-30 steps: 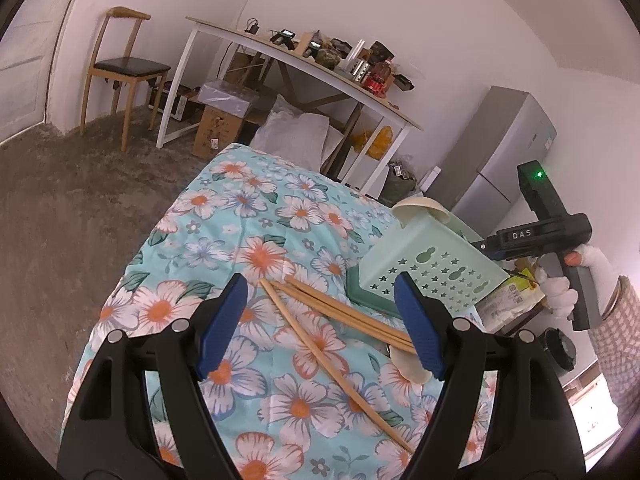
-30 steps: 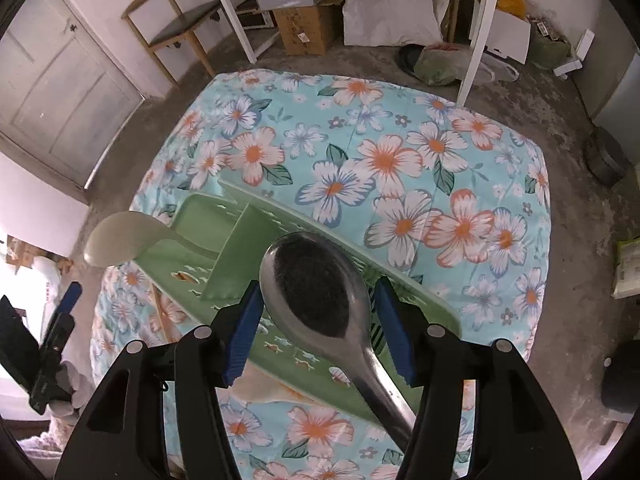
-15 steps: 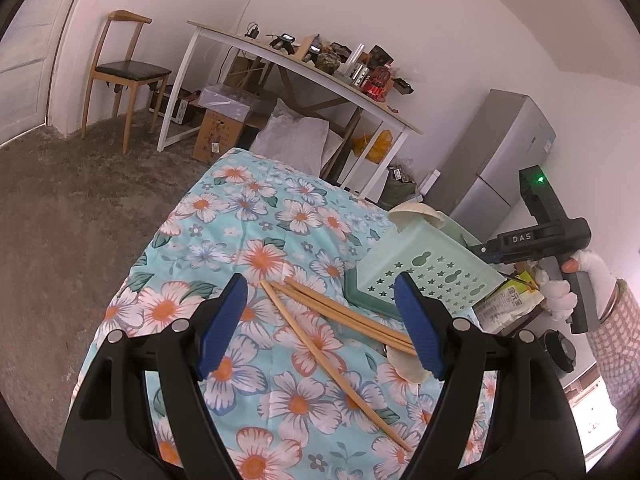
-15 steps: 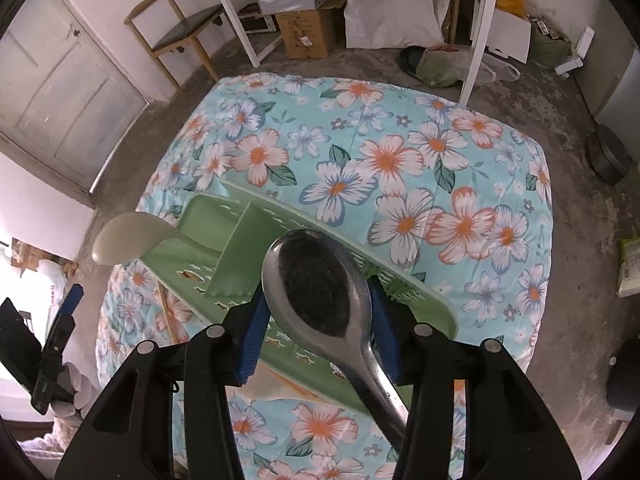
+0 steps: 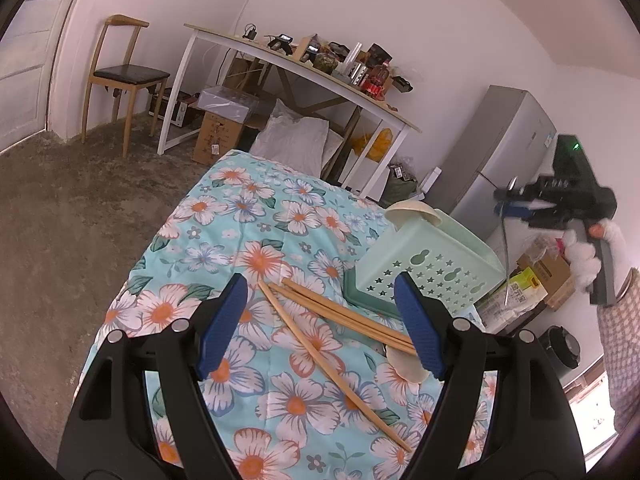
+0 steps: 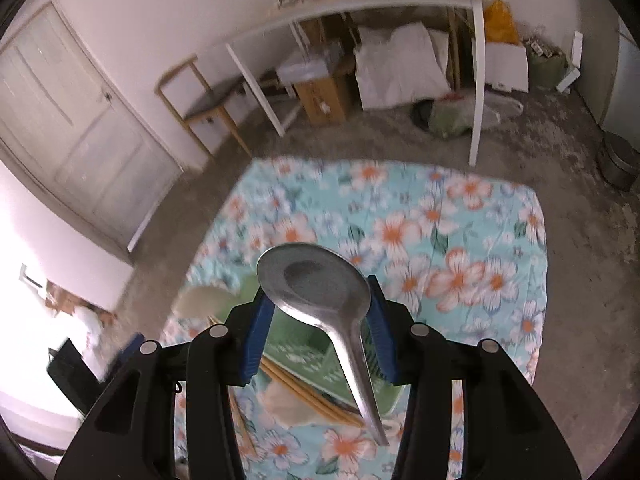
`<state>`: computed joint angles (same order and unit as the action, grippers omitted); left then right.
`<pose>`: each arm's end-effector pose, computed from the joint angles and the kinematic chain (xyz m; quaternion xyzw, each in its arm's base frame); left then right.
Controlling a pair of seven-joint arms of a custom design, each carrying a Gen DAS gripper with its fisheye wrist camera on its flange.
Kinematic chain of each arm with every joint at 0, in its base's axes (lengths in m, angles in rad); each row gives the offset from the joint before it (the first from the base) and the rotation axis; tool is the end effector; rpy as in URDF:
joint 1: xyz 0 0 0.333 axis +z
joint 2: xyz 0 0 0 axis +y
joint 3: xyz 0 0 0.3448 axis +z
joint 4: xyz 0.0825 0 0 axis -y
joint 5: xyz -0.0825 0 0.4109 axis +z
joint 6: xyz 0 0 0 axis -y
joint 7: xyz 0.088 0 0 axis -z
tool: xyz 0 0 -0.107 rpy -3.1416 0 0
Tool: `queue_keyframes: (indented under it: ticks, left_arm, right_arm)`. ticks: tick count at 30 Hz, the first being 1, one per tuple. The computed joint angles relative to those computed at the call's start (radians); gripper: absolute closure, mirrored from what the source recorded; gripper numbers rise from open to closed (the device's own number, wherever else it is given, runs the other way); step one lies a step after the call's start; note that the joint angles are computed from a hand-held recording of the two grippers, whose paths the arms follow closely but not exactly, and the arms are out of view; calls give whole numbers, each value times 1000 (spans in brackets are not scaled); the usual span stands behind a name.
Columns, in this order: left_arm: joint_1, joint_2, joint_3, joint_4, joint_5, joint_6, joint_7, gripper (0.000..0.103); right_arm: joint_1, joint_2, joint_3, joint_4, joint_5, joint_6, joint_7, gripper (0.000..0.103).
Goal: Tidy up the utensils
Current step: 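Lower the metal spoon into the caddy and open the right gripper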
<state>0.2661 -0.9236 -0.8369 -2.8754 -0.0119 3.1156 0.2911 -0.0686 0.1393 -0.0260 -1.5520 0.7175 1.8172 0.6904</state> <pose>0.3101 -0.2081 0.4692 -0.7608 0.3879 -0.4469 0.2662 0.6529 -0.0064 0.6204 -0.8396 0.4166 0.0444 0.3457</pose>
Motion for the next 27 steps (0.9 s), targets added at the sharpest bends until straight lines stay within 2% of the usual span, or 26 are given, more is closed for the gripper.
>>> queue_keyframes:
  ticks: [8,11,14,19,25,27]
  left_arm:
    - [-8,-5,16,12,15,-36,9,31]
    - [-13,-11,27,13,26,-54,14,31]
    - [-8,-11,25,16,36,-63,8,31]
    - [-2,-6,27,21,51,-69,3,31]
    - [9,18,24,34,65,-60,7,31]
    - [14,33,19,44,69,-54,12,31]
  right_arm:
    - [-56,52,10,77,258,-46,-12,58]
    - [-59,67,19,79,277,-37,-19,58]
    - [-51,52,26,19,280,35,-80,58]
    - [-54,35,16,-62,293,63,-165,58]
    - [-93,8,-18,-124,387,17,-201,57]
    - [-117,10,-33,-126,439,-26,-206,57]
